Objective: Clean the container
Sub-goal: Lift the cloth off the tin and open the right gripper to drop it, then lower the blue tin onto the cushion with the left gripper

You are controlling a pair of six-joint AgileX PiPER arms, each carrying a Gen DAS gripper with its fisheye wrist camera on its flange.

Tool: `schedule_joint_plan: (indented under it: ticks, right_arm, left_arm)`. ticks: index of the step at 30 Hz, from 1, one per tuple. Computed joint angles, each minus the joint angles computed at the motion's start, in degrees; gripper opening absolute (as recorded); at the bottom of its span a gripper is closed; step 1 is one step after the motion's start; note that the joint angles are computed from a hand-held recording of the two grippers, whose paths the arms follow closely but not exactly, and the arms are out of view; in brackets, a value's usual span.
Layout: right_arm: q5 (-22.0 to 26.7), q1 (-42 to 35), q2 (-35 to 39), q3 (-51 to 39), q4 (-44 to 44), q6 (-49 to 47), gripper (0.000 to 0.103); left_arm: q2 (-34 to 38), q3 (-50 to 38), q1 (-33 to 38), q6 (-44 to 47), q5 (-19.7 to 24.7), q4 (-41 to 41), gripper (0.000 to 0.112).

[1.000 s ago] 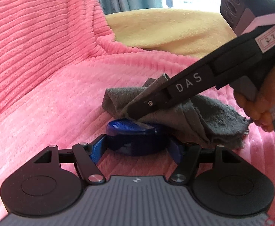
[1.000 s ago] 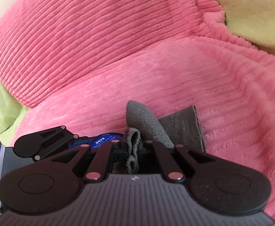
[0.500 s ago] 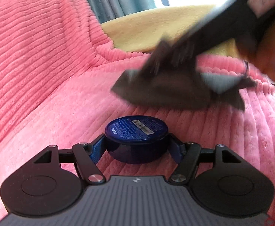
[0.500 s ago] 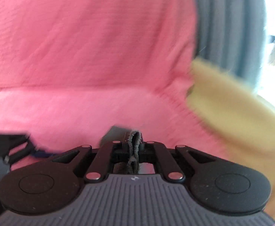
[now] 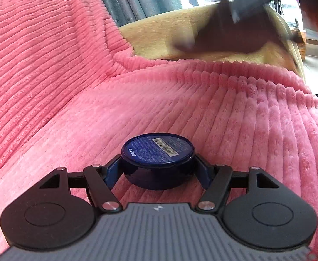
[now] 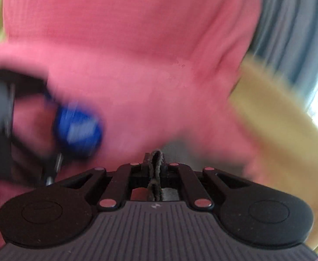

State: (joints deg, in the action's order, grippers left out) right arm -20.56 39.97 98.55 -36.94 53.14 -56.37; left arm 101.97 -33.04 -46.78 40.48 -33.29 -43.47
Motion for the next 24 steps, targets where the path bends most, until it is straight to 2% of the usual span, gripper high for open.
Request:
schedule_joint_plan:
  ticks: [1, 2, 3, 6, 8, 12, 14, 16, 18, 20, 21, 24]
  right_arm:
    - [-3.0, 2.0, 0.8, 0.8, -0.2, 2.0, 0.008]
    - [-6.2, 3.6, 1.7, 1.8, -1.4, 5.4, 0.010]
    - [-7.1, 4.4, 1.6, 2.1, -0.5, 6.8, 0.010]
    - [-1.8, 3.1, -3.9, 2.2, 6.9, 6.3, 0.010]
    - [-2.0, 3.6, -6.9, 3.9, 6.5, 13.6, 0.010]
    - [-11.0, 10.8, -13.5, 9.0, 7.0, 31.4, 0.010]
    - [-17.8, 16.7, -14.4, 10.4, 11.5, 39.5, 0.011]
    - [-22.1, 20.4, -13.7, 10.4, 14.5, 45.4, 0.012]
    - [-23.3, 20.8, -12.3, 9.2, 16.1, 48.5, 0.012]
    - [-21.1, 19.1, -12.1, 8.3, 16.9, 46.8, 0.012]
    - [-21.5, 19.0, -11.8, 8.3, 17.2, 46.8, 0.012]
    - [-25.8, 19.6, -9.3, 10.3, 15.0, 51.3, 0.012]
  left_arm:
    - [-0.1, 0.0, 0.1, -0.1, 0.2, 0.0, 0.069]
    - [-0.2, 0.0, 0.3, -0.2, 0.4, 0.1, 0.069]
    - [-0.3, 0.0, 0.5, -0.4, 0.6, 0.3, 0.069]
    - [-0.4, 0.0, 0.9, -1.1, 1.2, 0.6, 0.071]
    - [-0.6, 0.1, 1.1, -1.5, 1.2, 0.6, 0.072]
    - [-1.2, 0.7, 0.7, -0.8, 1.0, -1.2, 0.076]
    - [-1.5, 0.9, 0.6, -0.1, 1.2, -1.9, 0.075]
    - [-1.8, 1.0, 0.4, 1.3, 1.2, -2.8, 0.075]
    - [-2.4, 1.3, -0.3, 3.0, 1.5, -4.4, 0.071]
    - [-2.9, 1.7, -1.3, 5.7, 1.2, -7.2, 0.070]
    - [-3.3, 2.0, -1.7, 6.8, 1.1, -8.1, 0.070]
    - [-5.0, 2.4, -1.6, 10.6, 2.5, -10.8, 0.070]
